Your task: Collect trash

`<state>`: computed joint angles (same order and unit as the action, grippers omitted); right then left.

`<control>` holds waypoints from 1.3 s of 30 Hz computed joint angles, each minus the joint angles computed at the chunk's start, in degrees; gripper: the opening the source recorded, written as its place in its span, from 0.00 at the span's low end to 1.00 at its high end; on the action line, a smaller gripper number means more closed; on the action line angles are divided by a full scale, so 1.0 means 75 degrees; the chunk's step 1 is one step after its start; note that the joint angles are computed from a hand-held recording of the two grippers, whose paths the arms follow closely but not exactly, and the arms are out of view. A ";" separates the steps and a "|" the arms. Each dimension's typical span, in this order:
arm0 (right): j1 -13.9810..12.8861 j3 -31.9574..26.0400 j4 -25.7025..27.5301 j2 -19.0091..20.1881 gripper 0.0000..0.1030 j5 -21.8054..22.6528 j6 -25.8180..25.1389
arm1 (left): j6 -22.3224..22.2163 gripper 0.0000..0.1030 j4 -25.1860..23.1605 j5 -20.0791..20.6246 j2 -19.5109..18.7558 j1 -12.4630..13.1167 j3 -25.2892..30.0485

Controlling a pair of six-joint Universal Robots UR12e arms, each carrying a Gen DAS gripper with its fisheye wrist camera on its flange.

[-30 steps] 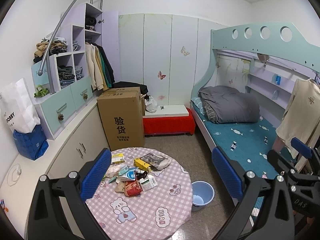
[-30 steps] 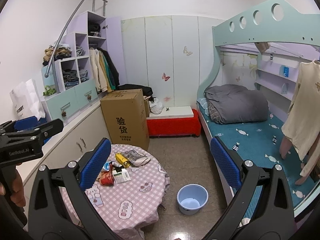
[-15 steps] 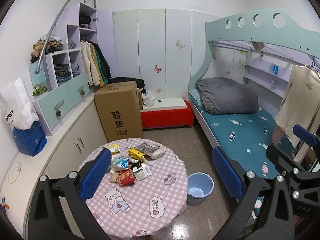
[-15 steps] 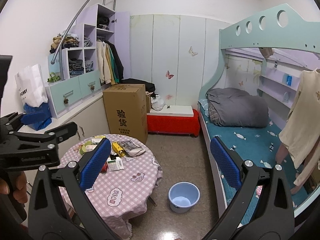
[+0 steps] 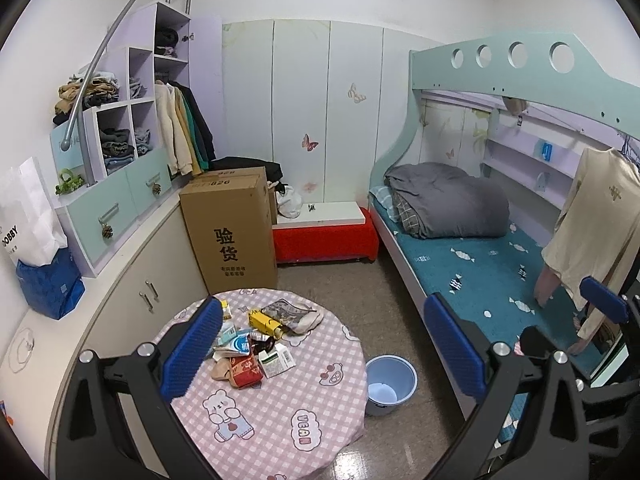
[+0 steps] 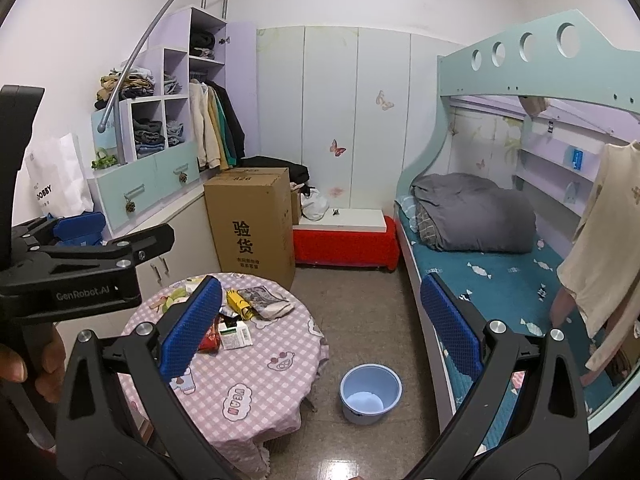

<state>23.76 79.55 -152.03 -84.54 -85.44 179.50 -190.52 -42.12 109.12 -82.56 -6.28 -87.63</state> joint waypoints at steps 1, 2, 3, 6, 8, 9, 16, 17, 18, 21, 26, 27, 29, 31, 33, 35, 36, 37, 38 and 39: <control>0.0009 -0.0032 0.0008 0.0019 0.94 0.0001 -0.0022 | 0.0026 0.96 0.0018 0.0022 -0.0009 0.0009 0.0014; 0.0025 -0.0051 -0.0035 0.0039 0.94 -0.0039 -0.0045 | 0.0040 0.96 0.0029 0.0053 -0.0019 0.0020 0.0023; 0.0028 -0.0041 -0.0068 0.0044 0.94 -0.0047 -0.0060 | 0.0037 0.96 0.0044 0.0045 -0.0020 0.0036 0.0025; 0.0045 -0.0001 -0.0090 0.0066 0.94 -0.0062 -0.0070 | 0.0033 0.96 0.0133 0.0025 0.0011 0.0071 -0.0075; 0.0048 0.0036 -0.0050 0.0078 0.94 -0.0001 -0.0049 | 0.0110 0.96 0.0167 0.0070 0.0009 0.0064 -0.0124; 0.0034 0.0064 -0.0062 0.0072 0.94 0.0041 -0.0058 | 0.0155 0.96 0.0227 0.0132 0.0016 0.0058 -0.0177; -0.0068 0.0268 -0.0001 0.0035 0.94 0.0284 -0.0316 | -0.0226 0.96 0.0063 0.0364 -0.0032 0.0050 -0.0227; -0.0105 0.0260 0.0046 0.0035 0.94 0.0323 -0.0338 | -0.0300 0.96 0.0004 0.0397 -0.0039 0.0045 -0.0208; -0.0134 0.0213 0.0127 0.0051 0.94 0.0355 -0.0331 | -0.0385 0.96 -0.0095 0.0450 -0.0063 0.0010 -0.0163; -0.0317 0.0120 0.0338 0.0052 0.94 0.0624 -0.0131 | -0.0595 0.96 -0.0455 0.0570 -0.0155 -0.0126 0.0047; -0.0571 0.0032 0.0330 0.0029 0.94 0.0967 0.0001 | -0.0655 0.96 -0.0711 0.0897 -0.0280 -0.0356 0.0277; -0.0599 0.0043 0.0318 0.0021 0.94 0.0992 0.0005 | -0.0653 0.96 -0.0734 0.0916 -0.0296 -0.0384 0.0298; -0.0689 0.0109 0.0290 -0.0018 0.94 0.1105 0.0029 | -0.0645 0.96 -0.0760 0.1000 -0.0327 -0.0465 0.0315; -0.0737 0.0184 0.0226 -0.0038 0.94 0.1155 0.0006 | -0.0638 0.96 -0.0741 0.1040 -0.0334 -0.0505 0.0294; -0.0752 0.0293 0.0057 -0.0043 0.94 0.1136 -0.0035 | -0.0553 0.96 -0.0607 0.1059 -0.0326 -0.0535 0.0202; -0.0738 0.0369 -0.0044 -0.0008 0.94 0.1093 -0.0104 | -0.0438 0.96 -0.0496 0.1090 -0.0296 -0.0528 0.0056; -0.0719 0.0400 -0.0030 0.0022 0.94 0.1054 -0.0122 | -0.0416 0.96 -0.0532 0.1088 -0.0273 -0.0505 -0.0023; -0.0693 0.0401 0.0013 0.0060 0.94 0.1047 -0.0129 | -0.0424 0.96 -0.0560 0.1050 -0.0261 -0.0469 -0.0059; -0.0655 0.0362 0.0143 0.0136 0.94 0.1001 -0.0180 | -0.0502 0.96 -0.0666 0.0969 -0.0220 -0.0381 -0.0138; -0.0622 0.0300 0.0309 0.0197 0.94 0.0960 -0.0225 | -0.0598 0.96 -0.0787 0.0890 -0.0199 -0.0304 -0.0174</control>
